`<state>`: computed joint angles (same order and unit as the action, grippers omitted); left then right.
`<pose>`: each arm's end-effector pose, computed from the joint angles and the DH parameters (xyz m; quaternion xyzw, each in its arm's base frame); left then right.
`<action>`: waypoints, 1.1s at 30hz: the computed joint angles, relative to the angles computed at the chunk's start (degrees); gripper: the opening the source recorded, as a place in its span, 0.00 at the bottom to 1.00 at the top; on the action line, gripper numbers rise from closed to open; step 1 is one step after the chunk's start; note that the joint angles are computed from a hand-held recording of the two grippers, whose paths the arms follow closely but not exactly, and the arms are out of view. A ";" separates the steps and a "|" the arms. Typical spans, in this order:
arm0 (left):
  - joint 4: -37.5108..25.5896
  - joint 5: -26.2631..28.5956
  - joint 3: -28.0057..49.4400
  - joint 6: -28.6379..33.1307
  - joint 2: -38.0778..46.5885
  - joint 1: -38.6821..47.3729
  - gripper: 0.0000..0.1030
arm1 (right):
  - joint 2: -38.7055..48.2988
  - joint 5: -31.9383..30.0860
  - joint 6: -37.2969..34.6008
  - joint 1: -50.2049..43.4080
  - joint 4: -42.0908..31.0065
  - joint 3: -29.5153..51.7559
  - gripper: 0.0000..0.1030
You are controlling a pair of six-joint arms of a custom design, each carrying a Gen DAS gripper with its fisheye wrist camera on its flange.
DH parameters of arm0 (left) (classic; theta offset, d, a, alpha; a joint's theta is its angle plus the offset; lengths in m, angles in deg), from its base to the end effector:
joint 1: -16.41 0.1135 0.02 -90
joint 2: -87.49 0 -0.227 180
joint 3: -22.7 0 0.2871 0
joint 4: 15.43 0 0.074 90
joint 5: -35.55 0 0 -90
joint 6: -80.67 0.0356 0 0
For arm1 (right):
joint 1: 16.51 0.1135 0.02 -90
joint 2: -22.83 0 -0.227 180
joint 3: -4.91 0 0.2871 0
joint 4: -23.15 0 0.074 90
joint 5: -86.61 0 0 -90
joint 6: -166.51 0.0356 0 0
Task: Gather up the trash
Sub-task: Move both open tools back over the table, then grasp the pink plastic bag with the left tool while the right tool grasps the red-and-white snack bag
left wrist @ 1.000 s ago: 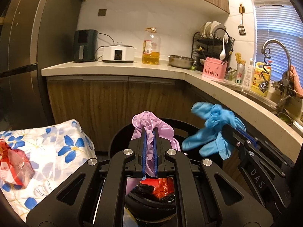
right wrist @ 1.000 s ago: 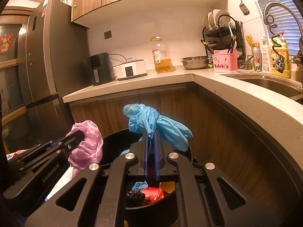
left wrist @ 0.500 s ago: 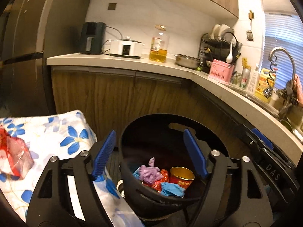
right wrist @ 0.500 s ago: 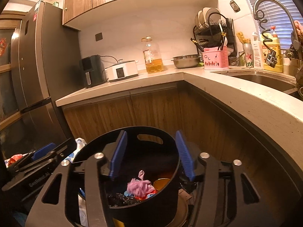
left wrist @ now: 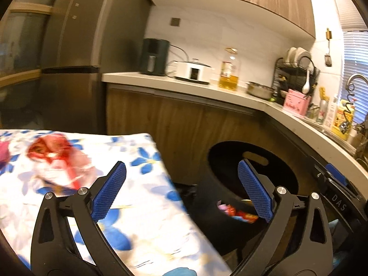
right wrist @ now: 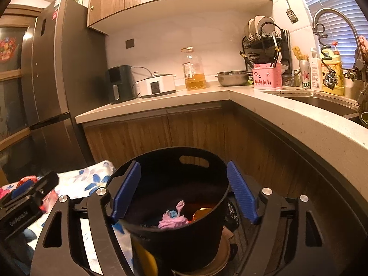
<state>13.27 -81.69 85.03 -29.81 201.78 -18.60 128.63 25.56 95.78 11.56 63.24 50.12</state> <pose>0.3266 -0.2089 0.0526 -0.0258 0.8215 -0.0748 0.5647 0.2916 0.1360 0.0450 0.0810 0.8042 0.0335 0.5879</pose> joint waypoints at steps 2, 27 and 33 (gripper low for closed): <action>0.93 -2.91 -4.49 -0.41 -3.24 -0.19 0.93 | -0.59 1.34 0.28 1.44 -0.04 -0.78 0.74; 1.31 -9.18 -40.49 -3.66 -37.40 12.58 0.93 | 4.34 8.13 2.61 20.42 -4.72 8.26 0.75; 5.03 -5.09 -42.94 -0.17 -37.52 23.46 0.93 | 11.00 6.43 1.27 23.22 -7.30 17.51 0.75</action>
<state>18.30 -86.78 42.09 -29.98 164.26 4.86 139.63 31.99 97.04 34.77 55.94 67.63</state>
